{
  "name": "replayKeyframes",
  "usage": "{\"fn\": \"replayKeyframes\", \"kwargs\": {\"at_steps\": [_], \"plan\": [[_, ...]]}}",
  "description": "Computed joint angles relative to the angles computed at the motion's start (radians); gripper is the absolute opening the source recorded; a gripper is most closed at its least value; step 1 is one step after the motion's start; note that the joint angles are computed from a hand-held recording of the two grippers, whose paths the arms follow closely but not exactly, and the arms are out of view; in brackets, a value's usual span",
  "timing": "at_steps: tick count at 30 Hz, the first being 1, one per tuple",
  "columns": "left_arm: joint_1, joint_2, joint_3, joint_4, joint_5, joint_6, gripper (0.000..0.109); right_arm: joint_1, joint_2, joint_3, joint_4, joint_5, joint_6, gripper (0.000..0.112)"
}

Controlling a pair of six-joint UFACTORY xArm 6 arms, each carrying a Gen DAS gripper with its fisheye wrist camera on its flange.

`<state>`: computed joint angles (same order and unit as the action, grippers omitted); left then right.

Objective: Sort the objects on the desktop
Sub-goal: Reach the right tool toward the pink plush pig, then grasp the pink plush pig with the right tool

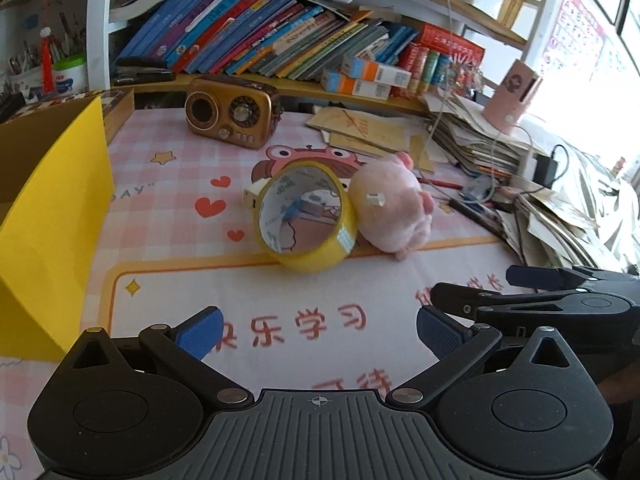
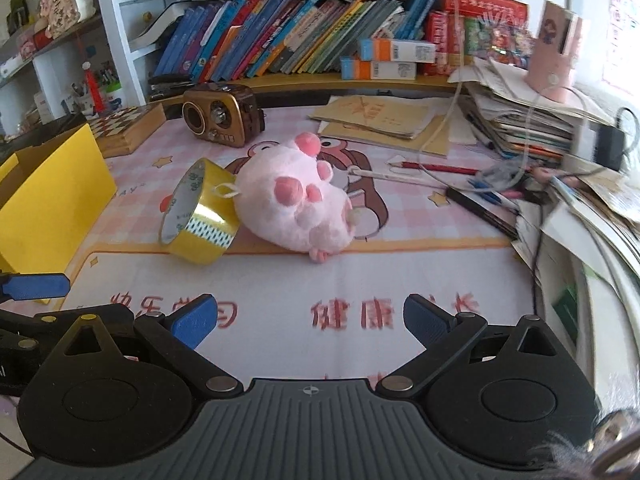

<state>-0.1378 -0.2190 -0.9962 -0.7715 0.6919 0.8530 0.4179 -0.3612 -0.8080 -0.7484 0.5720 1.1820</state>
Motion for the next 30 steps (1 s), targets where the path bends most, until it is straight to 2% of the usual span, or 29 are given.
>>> {"fn": "replayKeyframes", "kwargs": {"at_steps": [9, 15, 19, 22, 24, 30], "plan": [[-0.052, 0.089, -0.061, 0.085, -0.077, -0.116, 0.103, -0.129, 0.153, -0.077, 0.074, -0.189, -0.252, 0.1], [-0.068, 0.139, -0.097, 0.152, -0.114, -0.203, 0.103, -0.169, 0.263, -0.155, 0.198, -0.247, -0.425, 0.1], [-0.071, 0.161, -0.119, 0.149, -0.108, -0.209, 0.103, -0.187, 0.309, -0.186, 0.257, -0.288, -0.5, 0.098], [-0.078, 0.18, -0.138, 0.16, -0.113, -0.222, 0.103, -0.2, 0.333, -0.199, 0.305, -0.328, -0.557, 0.091], [-0.082, 0.192, -0.15, 0.162, -0.116, -0.228, 0.103, -0.205, 0.345, -0.206, 0.366, -0.35, -0.62, 0.075], [-0.093, 0.235, -0.196, 0.155, -0.122, -0.225, 0.103, -0.235, 0.32, -0.184, 0.28, -0.398, -0.533, 0.067]]}}
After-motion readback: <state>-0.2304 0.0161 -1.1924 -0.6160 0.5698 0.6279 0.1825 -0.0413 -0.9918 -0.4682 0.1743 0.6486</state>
